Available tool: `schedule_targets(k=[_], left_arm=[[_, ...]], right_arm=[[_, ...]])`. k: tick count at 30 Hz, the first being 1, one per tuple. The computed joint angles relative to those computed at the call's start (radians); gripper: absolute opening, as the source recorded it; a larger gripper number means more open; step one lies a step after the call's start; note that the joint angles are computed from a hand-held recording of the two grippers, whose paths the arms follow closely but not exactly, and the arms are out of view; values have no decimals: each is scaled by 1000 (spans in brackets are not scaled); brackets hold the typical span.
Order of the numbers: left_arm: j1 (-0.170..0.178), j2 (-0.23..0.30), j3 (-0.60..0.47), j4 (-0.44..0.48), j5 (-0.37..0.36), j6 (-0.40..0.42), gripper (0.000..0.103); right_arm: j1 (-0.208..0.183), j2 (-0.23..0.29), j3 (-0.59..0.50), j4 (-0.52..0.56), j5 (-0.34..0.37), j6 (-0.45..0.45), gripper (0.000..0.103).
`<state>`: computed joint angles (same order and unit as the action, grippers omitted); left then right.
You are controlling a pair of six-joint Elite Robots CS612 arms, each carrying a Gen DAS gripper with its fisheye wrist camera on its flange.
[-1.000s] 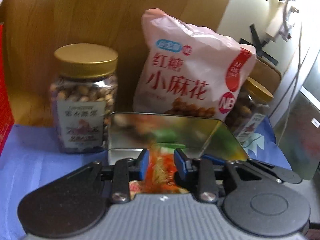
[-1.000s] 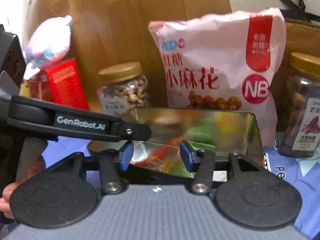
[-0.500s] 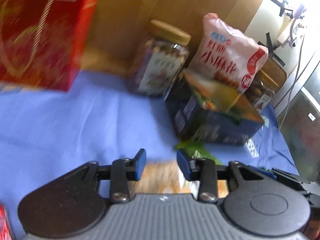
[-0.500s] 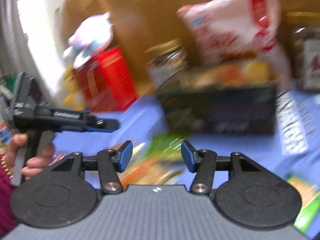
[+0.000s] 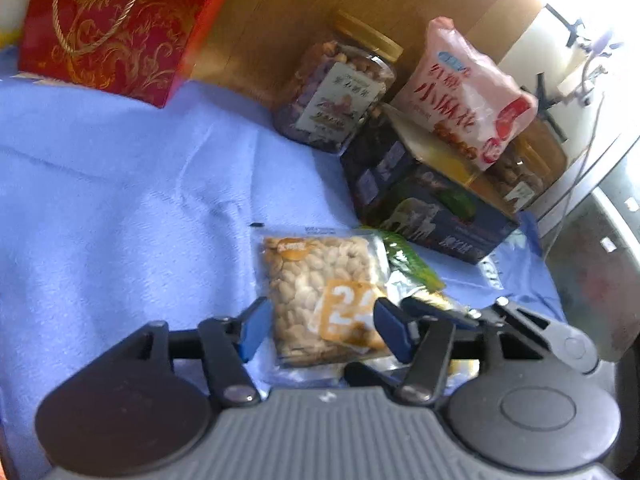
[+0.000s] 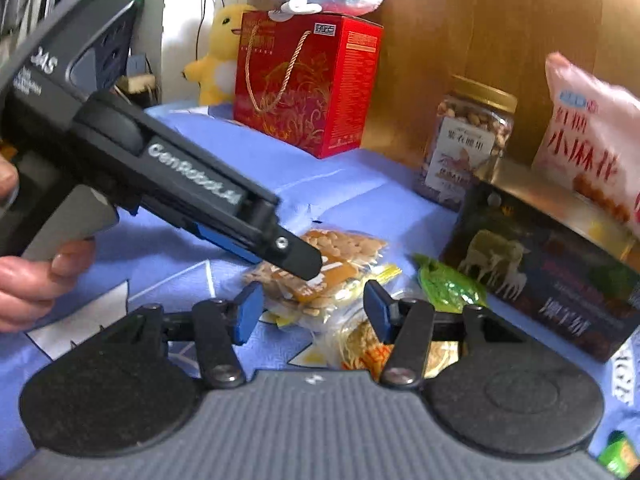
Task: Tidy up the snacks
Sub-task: 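Grasp the clear nut bag with orange label using the left gripper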
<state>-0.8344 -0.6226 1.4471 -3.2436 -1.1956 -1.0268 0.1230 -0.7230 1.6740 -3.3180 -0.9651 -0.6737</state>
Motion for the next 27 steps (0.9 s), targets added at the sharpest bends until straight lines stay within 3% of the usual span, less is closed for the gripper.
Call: schedule_targets(k=[2,4,6,8,11,15,16,18,20,21,23,27], left_arm=[[1,8,-3,-62,-42,25,36],[-1,20,-14,-105,-88,46,35],[-16,22,-26,-89,-60,72,35],[-20,23,-26,-99,-68,82,35],[-16,13,-2,-135,-82,45,36],[-21,-19,41,-73,34,-38,42],[-20,-23,47,-62,40,-59,42],[-13,-24,51,-42,31,-97,51],[-6,-19,47,-28,8,-110,55],[-8,-17,43,-20,20,-102,57],[-7,-13,40,-32,9,-93,58],[2,-11,42,-57,-14,-106,60]], right_arm=[[-1,1,9,-28,-12,3,45],[-10,-5,20,-35,2,24,30],[-17,-9,35,-49,1,60,28],[-35,-22,50,-16,48,83,24],[-57,-40,58,68,128,115,24],[-53,-44,53,84,116,130,25],[-51,-44,51,95,120,129,26],[-44,-45,41,138,129,113,26],[-30,-48,42,161,73,71,28],[-20,-43,40,139,22,72,28],[-23,-32,32,115,2,109,28],[-48,-29,12,176,110,183,30]])
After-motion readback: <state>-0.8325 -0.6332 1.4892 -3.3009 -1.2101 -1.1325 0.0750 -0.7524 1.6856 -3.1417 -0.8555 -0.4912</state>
